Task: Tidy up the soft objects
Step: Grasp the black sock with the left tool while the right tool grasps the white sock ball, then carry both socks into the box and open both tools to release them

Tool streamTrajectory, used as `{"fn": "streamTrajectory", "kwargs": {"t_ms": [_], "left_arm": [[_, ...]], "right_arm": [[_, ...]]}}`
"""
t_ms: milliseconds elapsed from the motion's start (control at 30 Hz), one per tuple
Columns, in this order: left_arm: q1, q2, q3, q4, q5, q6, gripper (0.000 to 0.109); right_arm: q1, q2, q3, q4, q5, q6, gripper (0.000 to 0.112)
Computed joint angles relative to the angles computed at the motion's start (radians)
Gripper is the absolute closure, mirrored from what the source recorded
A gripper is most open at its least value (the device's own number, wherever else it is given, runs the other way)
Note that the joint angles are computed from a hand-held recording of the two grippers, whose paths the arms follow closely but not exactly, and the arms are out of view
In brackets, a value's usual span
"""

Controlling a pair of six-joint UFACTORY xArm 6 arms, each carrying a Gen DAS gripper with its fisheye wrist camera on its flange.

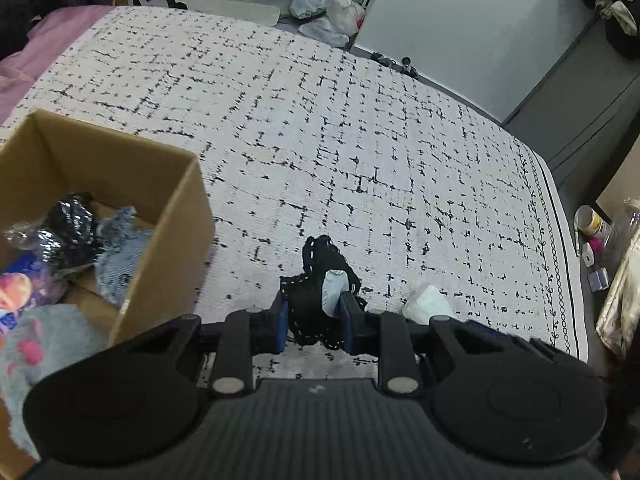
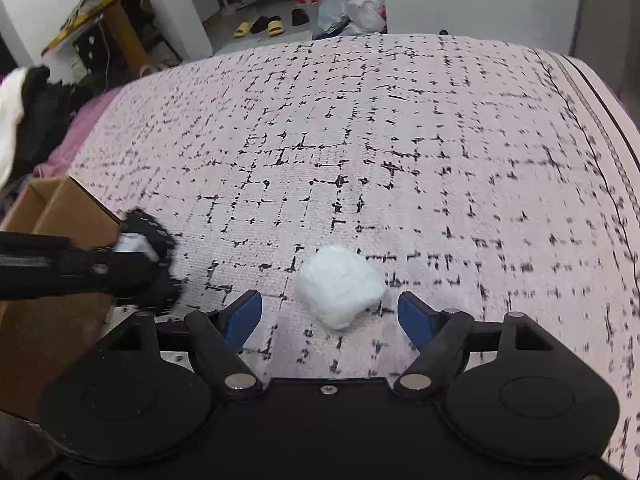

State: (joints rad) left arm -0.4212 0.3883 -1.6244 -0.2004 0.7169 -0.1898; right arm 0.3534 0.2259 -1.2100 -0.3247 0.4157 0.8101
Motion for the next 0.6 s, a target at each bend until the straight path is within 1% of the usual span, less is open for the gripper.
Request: {"fn": "streamTrajectory", "kwargs": {"t_ms": [67, 167, 200, 300, 467, 600], "left_arm": [[0.001, -0.011, 0.008, 0.005, -0.003, 0.004, 0.084], [0.002, -0.035, 0.036, -0.002, -0.01, 0.009, 0.084], [0.002, -0.042, 0.043, -0.003, -0.012, 0.011, 0.084], [0.003, -0.054, 0.056, 0.008, -0.02, 0.011, 0.084], [0.01, -0.081, 0.079, -0.002, -0.037, 0.013, 0.084], [0.016, -0.113, 0.101, 0.016, -0.057, 0.006, 0.084]], "right_arm": [[0.0, 0.025, -0.027, -0.009, 0.014, -0.004, 0.039], [0.001, 0.045, -0.046, -0.011, 0.015, -0.016, 0.06], [0.003, 0.048, -0.054, -0.004, 0.028, -0.025, 0.06], [0.008, 0.033, -0.041, 0.013, 0.012, -0.043, 0.06], [0.021, -0.01, -0.02, -0.017, 0.004, -0.024, 0.06], [0.028, -0.04, -0.015, -0.028, 0.001, -0.016, 0.06]]}}
